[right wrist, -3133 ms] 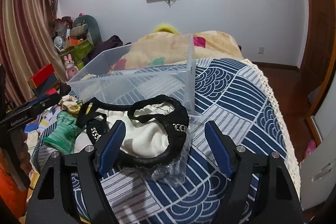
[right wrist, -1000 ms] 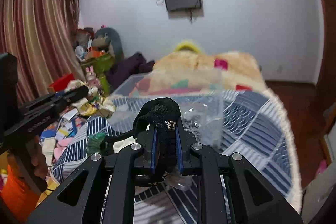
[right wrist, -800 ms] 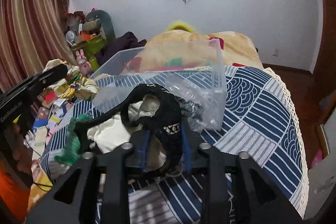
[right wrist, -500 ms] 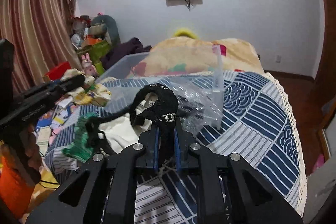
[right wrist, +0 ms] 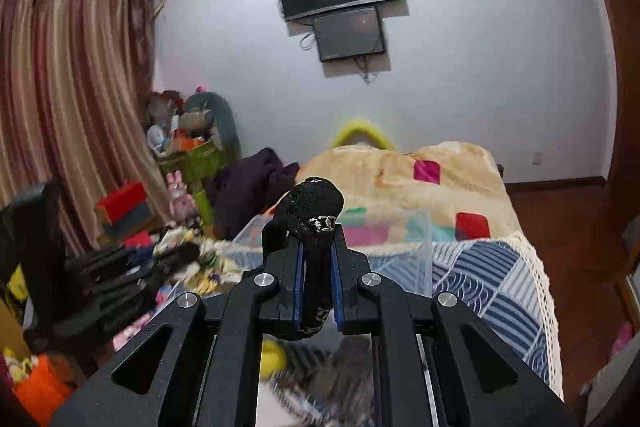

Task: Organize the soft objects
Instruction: 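Lift both items and drop them into the clear box, opening both grippers, then grasp the clear bag of grey socks with the right gripper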

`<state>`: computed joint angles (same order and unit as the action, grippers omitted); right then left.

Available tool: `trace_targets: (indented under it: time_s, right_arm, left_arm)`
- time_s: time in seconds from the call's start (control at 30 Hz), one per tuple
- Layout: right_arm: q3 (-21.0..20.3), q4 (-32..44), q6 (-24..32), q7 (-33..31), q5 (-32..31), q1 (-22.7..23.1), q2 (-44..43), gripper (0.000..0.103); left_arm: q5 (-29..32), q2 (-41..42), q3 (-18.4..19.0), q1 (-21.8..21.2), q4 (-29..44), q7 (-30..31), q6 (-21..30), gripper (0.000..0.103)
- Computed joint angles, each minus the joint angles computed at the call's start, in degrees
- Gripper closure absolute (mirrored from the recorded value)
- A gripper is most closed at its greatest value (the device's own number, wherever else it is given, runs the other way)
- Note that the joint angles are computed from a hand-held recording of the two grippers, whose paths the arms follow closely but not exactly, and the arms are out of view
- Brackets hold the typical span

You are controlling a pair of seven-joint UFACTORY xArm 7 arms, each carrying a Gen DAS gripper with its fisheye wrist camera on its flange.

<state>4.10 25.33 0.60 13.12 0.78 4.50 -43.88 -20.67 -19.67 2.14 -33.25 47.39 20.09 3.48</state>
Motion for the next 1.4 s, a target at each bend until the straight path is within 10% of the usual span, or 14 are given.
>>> trace_targets:
  time_s: [0.5,0.63,0.93,1.03,1.4]
  right_arm:
    - [-1.68,6.22,13.49,-1.58,-1.02,-1.47,11.27,0.088]
    - [-3.09,5.04,15.27,-3.44,-0.12,-0.55,8.7,0.081]
    - [3.15,0.44,12.49,-0.22,-5.0,-6.72,-1.19,0.029]
    - [3.49,-1.04,12.14,0.93,-5.34,-6.9,-4.87,0.019]
    - [3.34,-6.38,13.97,4.2,-4.61,-5.21,-8.9,0.017]
  left_arm:
    - [6.3,14.37,-9.59,11.42,13.81,-3.05,16.49,0.085]
    - [6.77,13.57,-10.61,12.0,13.25,-3.01,17.74,0.059]
    - [3.61,6.39,-9.33,10.99,8.1,-0.59,15.47,0.029]
    - [3.18,3.27,-8.71,10.63,5.44,-1.47,12.15,0.0]
    - [1.82,-3.35,-4.5,7.86,-1.62,-1.23,13.75,0.0]
